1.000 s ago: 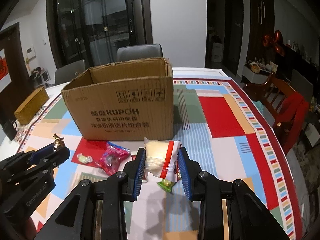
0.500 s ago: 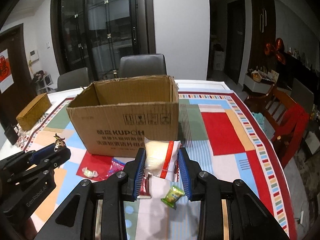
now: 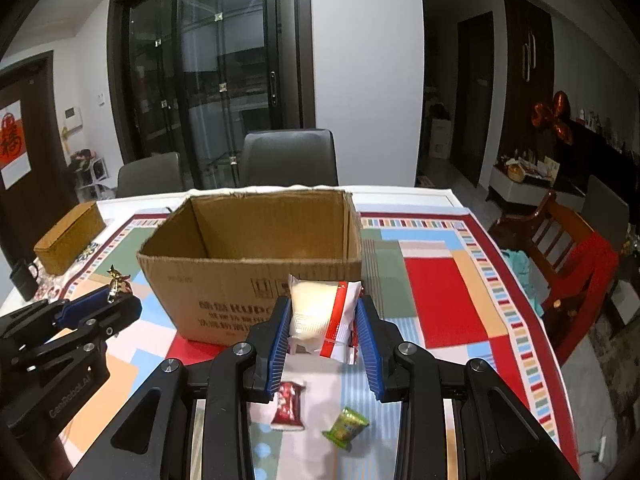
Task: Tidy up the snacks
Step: 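Lift the cake and gold candy and carry them over the box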
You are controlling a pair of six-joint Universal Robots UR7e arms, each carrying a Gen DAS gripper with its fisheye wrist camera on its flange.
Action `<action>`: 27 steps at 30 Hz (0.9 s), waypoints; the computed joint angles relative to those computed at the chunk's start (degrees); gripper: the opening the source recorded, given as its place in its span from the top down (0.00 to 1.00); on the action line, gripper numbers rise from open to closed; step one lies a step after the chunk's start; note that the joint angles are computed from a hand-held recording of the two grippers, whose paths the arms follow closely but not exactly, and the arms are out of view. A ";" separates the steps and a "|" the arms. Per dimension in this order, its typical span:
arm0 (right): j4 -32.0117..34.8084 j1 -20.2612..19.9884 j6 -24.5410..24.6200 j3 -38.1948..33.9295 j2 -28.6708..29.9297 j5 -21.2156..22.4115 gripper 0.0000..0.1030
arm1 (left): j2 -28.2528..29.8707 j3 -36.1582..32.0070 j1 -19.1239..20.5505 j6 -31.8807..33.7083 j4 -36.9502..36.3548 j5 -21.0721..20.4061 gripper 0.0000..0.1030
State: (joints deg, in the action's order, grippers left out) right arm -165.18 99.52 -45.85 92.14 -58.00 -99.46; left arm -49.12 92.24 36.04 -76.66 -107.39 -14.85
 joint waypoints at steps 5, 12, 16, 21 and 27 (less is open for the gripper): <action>0.09 0.56 0.09 -1.93 1.01 0.80 0.67 | -0.15 -0.64 0.58 4.27 -2.99 0.97 0.75; 0.33 1.34 0.21 -3.82 2.24 1.87 0.67 | -0.54 -0.40 1.59 10.49 -8.91 1.77 0.75; 0.78 1.78 0.13 -5.21 3.38 2.10 0.67 | -0.53 -0.38 2.12 15.09 -13.15 2.40 0.75; 1.09 2.20 -0.02 -7.06 4.93 1.99 0.67 | -0.13 -0.51 3.07 24.11 -22.06 3.05 0.75; 1.90 2.81 -0.11 -9.69 6.85 1.78 0.67 | 0.53 -0.84 4.10 31.53 -29.42 2.74 0.75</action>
